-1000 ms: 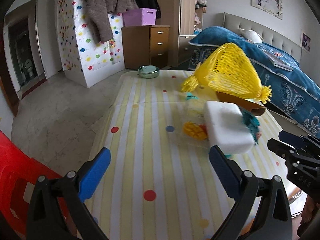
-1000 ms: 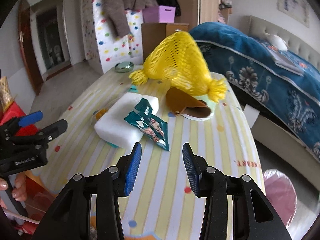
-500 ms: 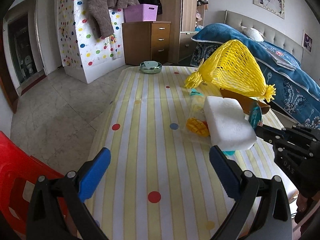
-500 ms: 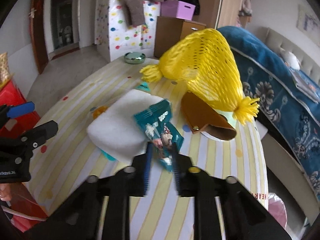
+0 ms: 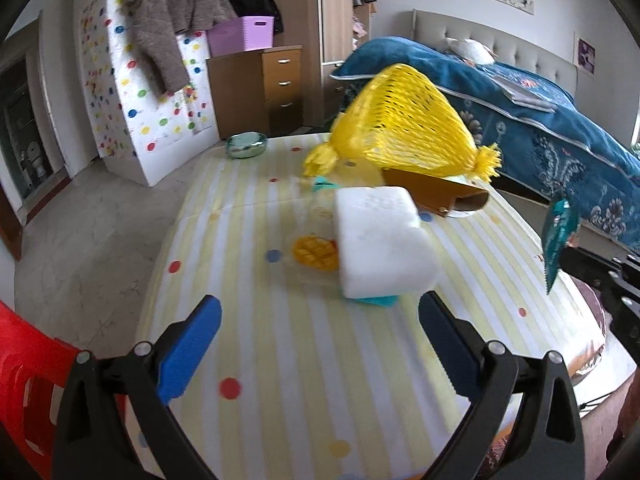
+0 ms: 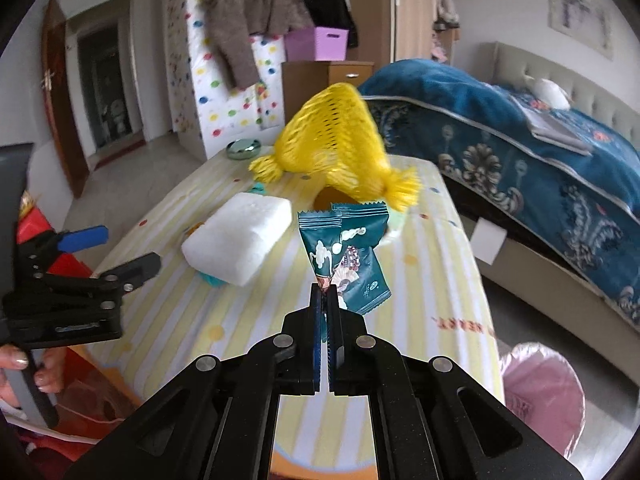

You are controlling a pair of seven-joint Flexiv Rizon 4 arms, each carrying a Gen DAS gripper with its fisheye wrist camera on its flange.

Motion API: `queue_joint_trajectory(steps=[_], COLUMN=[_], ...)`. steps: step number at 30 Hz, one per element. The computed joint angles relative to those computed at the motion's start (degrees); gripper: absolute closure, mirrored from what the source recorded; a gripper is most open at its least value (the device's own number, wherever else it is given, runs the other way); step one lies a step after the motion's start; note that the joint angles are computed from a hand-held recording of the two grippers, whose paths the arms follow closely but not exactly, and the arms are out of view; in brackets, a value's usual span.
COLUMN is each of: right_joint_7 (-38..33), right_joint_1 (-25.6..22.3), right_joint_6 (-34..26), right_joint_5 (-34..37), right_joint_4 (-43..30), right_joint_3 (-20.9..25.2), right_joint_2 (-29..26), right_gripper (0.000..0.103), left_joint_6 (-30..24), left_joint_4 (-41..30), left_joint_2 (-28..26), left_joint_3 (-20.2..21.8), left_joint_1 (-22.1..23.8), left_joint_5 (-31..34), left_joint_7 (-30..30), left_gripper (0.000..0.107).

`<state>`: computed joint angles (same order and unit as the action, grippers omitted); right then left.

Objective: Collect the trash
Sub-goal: 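Grasp the white foam block with the left gripper while the right gripper holds the teal packet, then carry the foam block and teal packet to the bin and open both grippers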

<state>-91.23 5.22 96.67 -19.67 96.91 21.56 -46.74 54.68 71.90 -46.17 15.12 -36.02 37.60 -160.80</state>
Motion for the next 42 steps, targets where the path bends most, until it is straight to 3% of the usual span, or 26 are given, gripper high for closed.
queue_joint_trajectory(steps=[9,18,21,23,24,27,34,42], right_joint_7=[-2.27,-3.82,-3.84,-3.63,-3.50,-2.98,-0.43,3.15], right_joint_1=[-7.78,-7.05,-6.33,-5.84,-5.72,-5.07,-3.34,-1.45], right_joint_6=[-3.09,-3.52,-3.02,-2.19,-1.79,-0.35,2.54,4.15], right_joint_5=[0.94,3.80,4.42,4.74,4.79,4.71,3.14,1.08], right_joint_4=[-0.56,-0.67,-0.17,0.64,1.05,2.32,4.37,6.25], right_joint_3=[7.75,7.05,6.07,5.20,4.93,3.75,1.16,-1.93], right_joint_2=[-1.22,-1.08,-0.46,0.27,0.58,1.51,3.14,4.66], right_gripper=[0.101,0.101,0.101,0.101,0.101,0.101,0.101,0.101], left_joint_6=[-1.31,-6.27,-6.55,-7.28,-7.83,-6.30,8.36,13.46], left_joint_4=[-7.38,-15.16,-16.46,-17.25,-17.62,-16.06,-4.24,0.25], left_joint_2=[-5.11,-9.89,-10.77,-11.29,-11.52,-10.69,-3.99,-1.12], left_joint_3=[-2.39,-2.16,-2.60,-2.23,-2.18,-1.54,0.49,3.39], left_joint_1=[2.42,2.94,3.54,3.40,3.38,2.67,0.86,-2.51], left_joint_5=[-5.01,-8.86,-9.93,-10.12,-10.18,-9.10,-6.13,-3.88], left_joint_7=[6.72,12.21,13.29,13.75,14.31,14.08,7.24,3.52], left_gripper=[0.011,0.017,0.024,0.041,0.041,0.044,0.044,0.044])
